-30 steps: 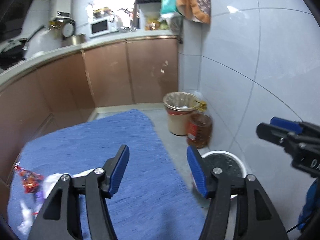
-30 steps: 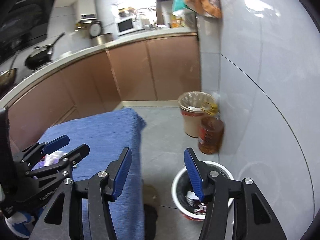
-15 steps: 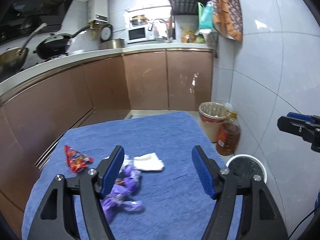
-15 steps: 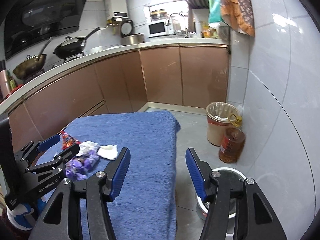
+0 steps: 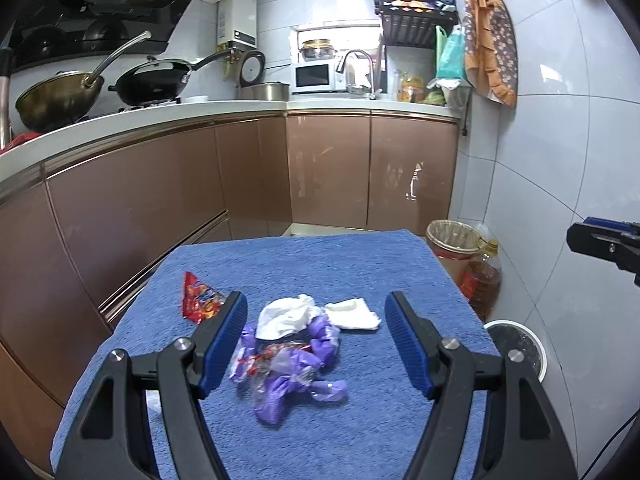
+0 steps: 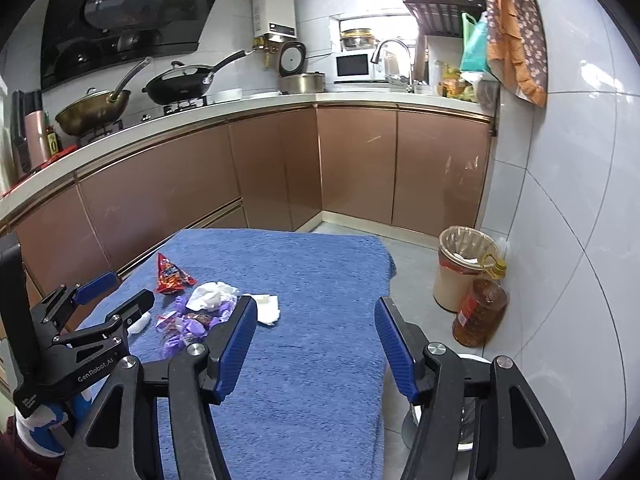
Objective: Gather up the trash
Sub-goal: 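Return both tools to the table above the purple wrappers, then grasp the clear plastic bag with the left tool while the right tool grasps purple wrappers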
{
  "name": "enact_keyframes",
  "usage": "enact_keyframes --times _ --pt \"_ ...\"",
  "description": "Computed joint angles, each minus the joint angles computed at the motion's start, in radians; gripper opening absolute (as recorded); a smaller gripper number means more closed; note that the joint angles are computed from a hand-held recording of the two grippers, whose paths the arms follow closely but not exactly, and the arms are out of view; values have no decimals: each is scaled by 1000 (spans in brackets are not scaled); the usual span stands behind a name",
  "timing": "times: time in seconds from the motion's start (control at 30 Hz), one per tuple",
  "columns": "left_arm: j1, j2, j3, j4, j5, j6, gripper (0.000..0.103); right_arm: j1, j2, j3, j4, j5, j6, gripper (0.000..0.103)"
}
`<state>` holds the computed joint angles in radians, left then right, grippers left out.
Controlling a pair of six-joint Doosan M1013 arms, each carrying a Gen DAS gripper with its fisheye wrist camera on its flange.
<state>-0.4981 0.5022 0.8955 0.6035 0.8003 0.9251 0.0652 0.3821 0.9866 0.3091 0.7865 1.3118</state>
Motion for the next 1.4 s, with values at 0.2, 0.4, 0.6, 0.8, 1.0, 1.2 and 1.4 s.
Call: enact_keyframes --times 0.2,0.4,0.6,0.8,1.0,1.2,1.4 --pt "21 -6 26 -1 3 -23 70 17 21 -30 -10 27 -3 60" --pt "62 -14 59 -16 5 -49 70 29 61 -80 -13 76 -8 60" --pt "120 -35 122 -30 4 -104 70 36 119 -147 11 142 -34 60" --pt "166 -36 155 -100 14 -61 70 43 204 -243 72 256 -60 60" --pt "194 1 124 -253 39 73 70 58 325 -402 143 413 -70 60" --pt "210 47 76 -323 91 130 65 71 460 -599 174 564 -21 60" --pt "225 76 49 -400 138 173 43 73 591 -821 195 697 59 60"
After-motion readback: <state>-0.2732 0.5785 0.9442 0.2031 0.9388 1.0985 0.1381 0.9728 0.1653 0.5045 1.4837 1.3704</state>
